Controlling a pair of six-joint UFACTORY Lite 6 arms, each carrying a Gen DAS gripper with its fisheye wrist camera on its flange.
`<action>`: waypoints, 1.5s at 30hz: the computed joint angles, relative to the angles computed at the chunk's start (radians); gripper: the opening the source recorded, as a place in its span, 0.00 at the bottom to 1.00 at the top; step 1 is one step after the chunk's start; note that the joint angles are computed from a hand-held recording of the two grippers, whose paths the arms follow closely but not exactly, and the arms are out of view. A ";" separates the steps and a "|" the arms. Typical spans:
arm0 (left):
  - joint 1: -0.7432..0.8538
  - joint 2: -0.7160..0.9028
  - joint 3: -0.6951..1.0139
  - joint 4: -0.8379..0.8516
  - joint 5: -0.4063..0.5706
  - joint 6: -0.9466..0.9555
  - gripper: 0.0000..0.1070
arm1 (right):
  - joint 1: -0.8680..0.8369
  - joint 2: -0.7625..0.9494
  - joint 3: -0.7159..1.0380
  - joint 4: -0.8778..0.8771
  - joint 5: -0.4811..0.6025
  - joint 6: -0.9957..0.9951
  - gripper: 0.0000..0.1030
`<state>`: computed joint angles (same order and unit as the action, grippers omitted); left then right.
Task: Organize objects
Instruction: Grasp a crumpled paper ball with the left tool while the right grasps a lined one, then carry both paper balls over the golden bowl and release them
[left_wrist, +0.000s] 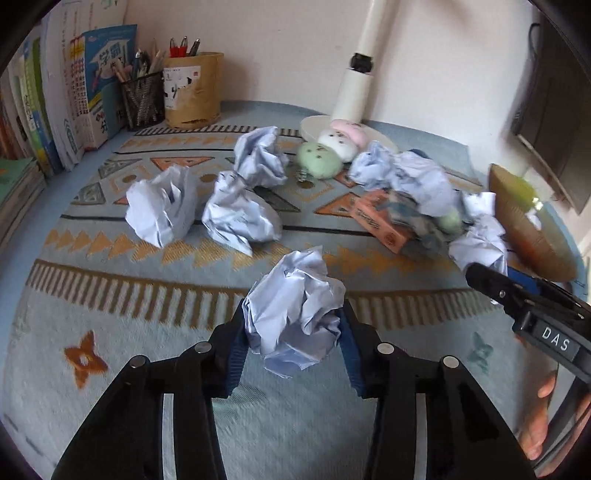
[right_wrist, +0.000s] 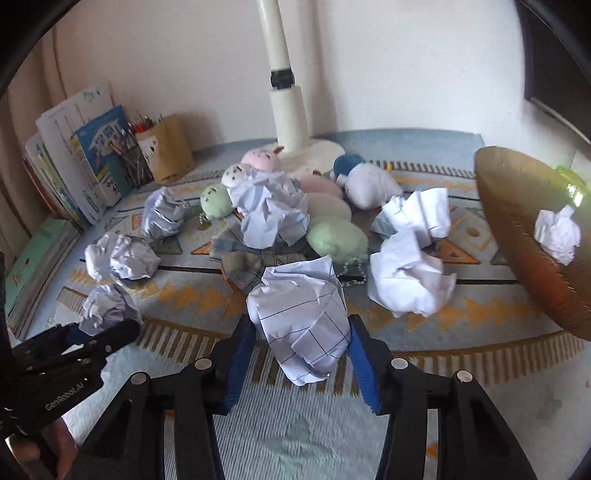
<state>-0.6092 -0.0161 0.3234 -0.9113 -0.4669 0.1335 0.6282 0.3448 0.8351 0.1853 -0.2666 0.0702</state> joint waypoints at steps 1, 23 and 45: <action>-0.031 -0.021 -0.016 -0.009 -0.013 -0.009 0.39 | -0.006 -0.041 -0.040 -0.028 -0.008 0.027 0.48; -0.291 0.147 0.160 -0.150 -0.141 0.072 0.39 | -0.097 -0.122 -0.240 -0.277 -0.041 0.263 0.60; -0.178 0.719 1.344 -0.323 0.394 0.579 0.42 | -0.738 -0.543 -0.099 -1.366 0.150 1.133 0.54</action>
<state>-0.7874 0.7030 1.6679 -1.2344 -0.0733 0.7129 -0.1099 -0.1978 0.7359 -1.1808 -0.1161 1.2030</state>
